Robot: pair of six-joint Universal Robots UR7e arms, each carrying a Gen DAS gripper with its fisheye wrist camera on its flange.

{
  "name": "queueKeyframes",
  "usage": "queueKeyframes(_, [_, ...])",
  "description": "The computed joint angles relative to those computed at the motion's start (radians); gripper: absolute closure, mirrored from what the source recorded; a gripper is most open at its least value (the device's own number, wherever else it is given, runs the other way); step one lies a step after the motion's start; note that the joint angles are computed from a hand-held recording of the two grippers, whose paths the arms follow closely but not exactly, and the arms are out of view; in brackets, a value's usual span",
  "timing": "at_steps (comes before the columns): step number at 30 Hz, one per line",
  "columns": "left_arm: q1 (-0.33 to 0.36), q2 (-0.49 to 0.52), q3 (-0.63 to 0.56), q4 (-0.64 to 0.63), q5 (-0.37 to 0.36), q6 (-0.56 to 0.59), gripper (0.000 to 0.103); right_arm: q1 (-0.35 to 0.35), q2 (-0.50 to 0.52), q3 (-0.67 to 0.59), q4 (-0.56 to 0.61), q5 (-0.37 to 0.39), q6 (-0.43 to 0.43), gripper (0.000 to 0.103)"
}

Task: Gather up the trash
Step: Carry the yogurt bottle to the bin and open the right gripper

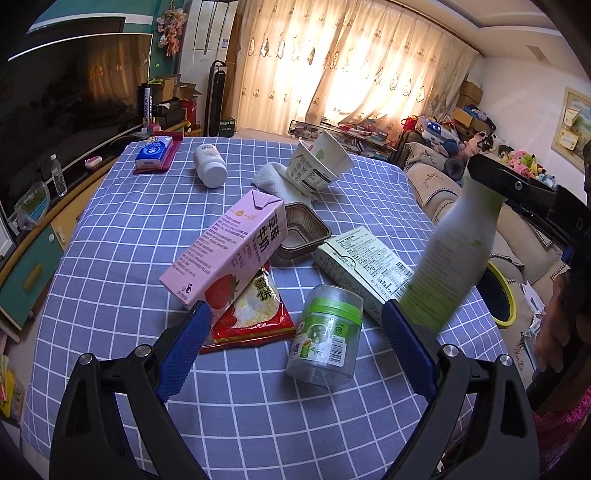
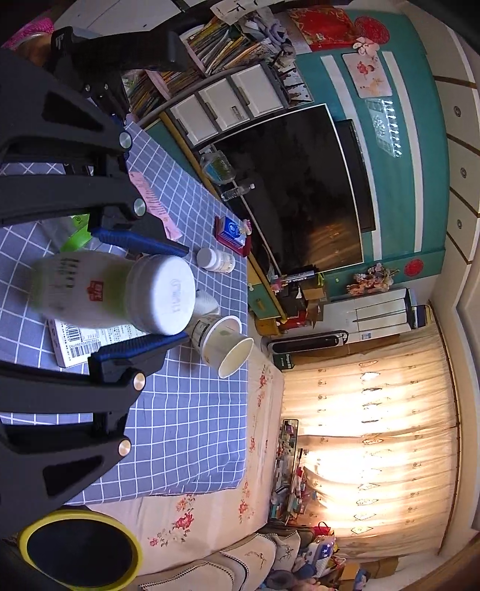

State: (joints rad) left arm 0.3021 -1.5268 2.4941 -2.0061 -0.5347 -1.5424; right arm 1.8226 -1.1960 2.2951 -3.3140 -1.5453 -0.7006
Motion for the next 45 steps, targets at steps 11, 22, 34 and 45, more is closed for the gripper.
queueKeyframes(11, [0.012, 0.009, -0.001, -0.037, -0.006, 0.041, 0.011, -0.007, -0.034, 0.018, 0.023, 0.031, -0.003, 0.064])
queueKeyframes(22, [0.037, 0.041, -0.011, -0.099, -0.015, 0.099, 0.011, -0.029, -0.085, 0.026, 0.039, 0.083, 0.013, 0.064])
queueKeyframes(34, [0.068, 0.1, -0.025, -0.223, -0.022, 0.222, 0.011, -0.138, -0.204, 0.03, -0.176, -0.024, 0.035, 0.064])
queueKeyframes(45, [0.115, 0.186, -0.06, -0.307, -0.049, 0.294, 0.011, -0.354, -0.069, -0.087, -0.353, -0.218, 0.05, 0.064])
